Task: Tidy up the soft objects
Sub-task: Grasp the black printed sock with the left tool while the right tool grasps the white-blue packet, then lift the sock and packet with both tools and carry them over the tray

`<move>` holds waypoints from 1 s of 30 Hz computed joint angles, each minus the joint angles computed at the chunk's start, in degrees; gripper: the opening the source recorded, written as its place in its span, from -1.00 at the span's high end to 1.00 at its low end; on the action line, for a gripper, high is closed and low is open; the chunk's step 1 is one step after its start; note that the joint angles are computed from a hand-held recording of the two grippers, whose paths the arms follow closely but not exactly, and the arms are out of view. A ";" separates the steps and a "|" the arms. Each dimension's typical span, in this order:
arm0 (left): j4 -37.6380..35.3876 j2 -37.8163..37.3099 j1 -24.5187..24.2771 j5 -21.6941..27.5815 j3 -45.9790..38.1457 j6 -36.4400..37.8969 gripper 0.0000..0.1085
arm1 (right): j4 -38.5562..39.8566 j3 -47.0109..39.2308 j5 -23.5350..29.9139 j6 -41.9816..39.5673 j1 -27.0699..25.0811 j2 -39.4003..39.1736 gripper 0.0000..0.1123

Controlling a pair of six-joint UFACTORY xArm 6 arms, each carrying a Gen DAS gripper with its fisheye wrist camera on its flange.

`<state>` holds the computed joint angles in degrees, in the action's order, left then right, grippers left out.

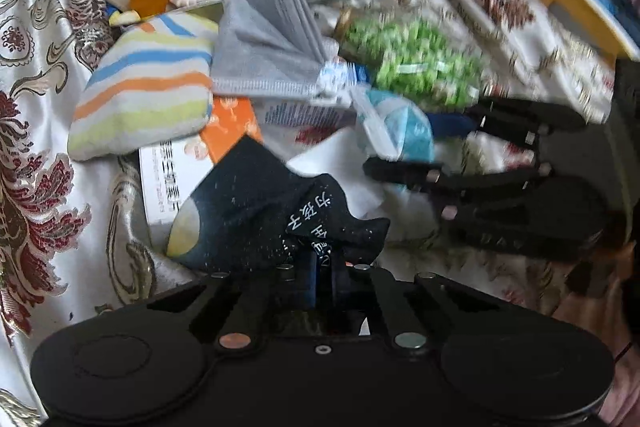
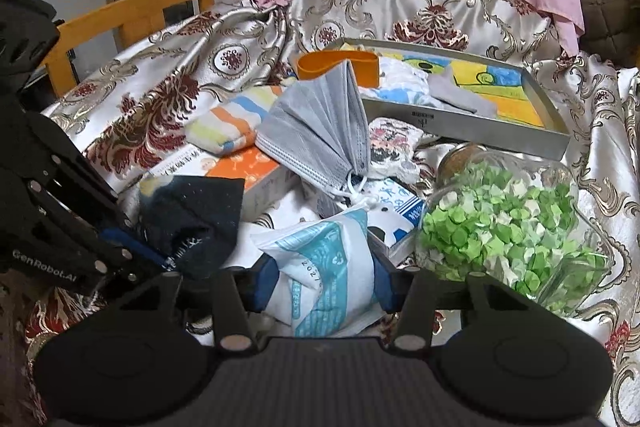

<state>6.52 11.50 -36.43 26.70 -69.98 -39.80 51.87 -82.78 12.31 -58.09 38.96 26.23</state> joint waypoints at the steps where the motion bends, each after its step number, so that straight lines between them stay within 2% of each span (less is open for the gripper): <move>1: 0.71 -0.37 0.15 -1.77 0.69 -1.20 0.90 | 0.86 -0.01 -0.04 -0.60 0.02 -0.07 0.06; 3: 3.44 -1.07 0.53 -4.77 1.86 -4.87 0.90 | 3.04 -0.10 -0.16 -1.97 0.07 -0.16 0.06; 5: 9.88 -1.77 1.15 -7.33 2.92 -11.38 0.90 | 6.37 -0.40 -0.38 -4.33 0.11 -0.25 0.06; 11: 28.32 -2.91 2.72 -10.56 3.34 -27.15 0.90 | 21.45 -1.60 -2.71 -16.71 0.52 -0.71 0.06; 15: 44.72 -3.34 2.78 -10.92 2.04 -37.87 0.90 | 29.97 -2.56 -3.77 -24.11 0.73 -0.85 0.06; 18: 53.73 -3.57 2.42 -10.40 1.03 -43.58 0.90 | 35.33 -3.21 -4.16 -28.74 0.77 -0.97 0.06; 25: 68.31 -3.48 2.05 -8.41 -1.28 -53.71 0.90 | 45.46 -4.91 -5.52 -37.09 0.67 -1.01 0.06; 30: 79.63 -0.99 2.71 -7.47 -5.84 -64.94 0.90 | 51.02 -6.65 -6.16 -42.51 0.52 -0.79 0.06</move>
<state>86.15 10.50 -33.72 19.23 -75.82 -104.74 102.89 -89.42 6.15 -100.60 39.48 25.44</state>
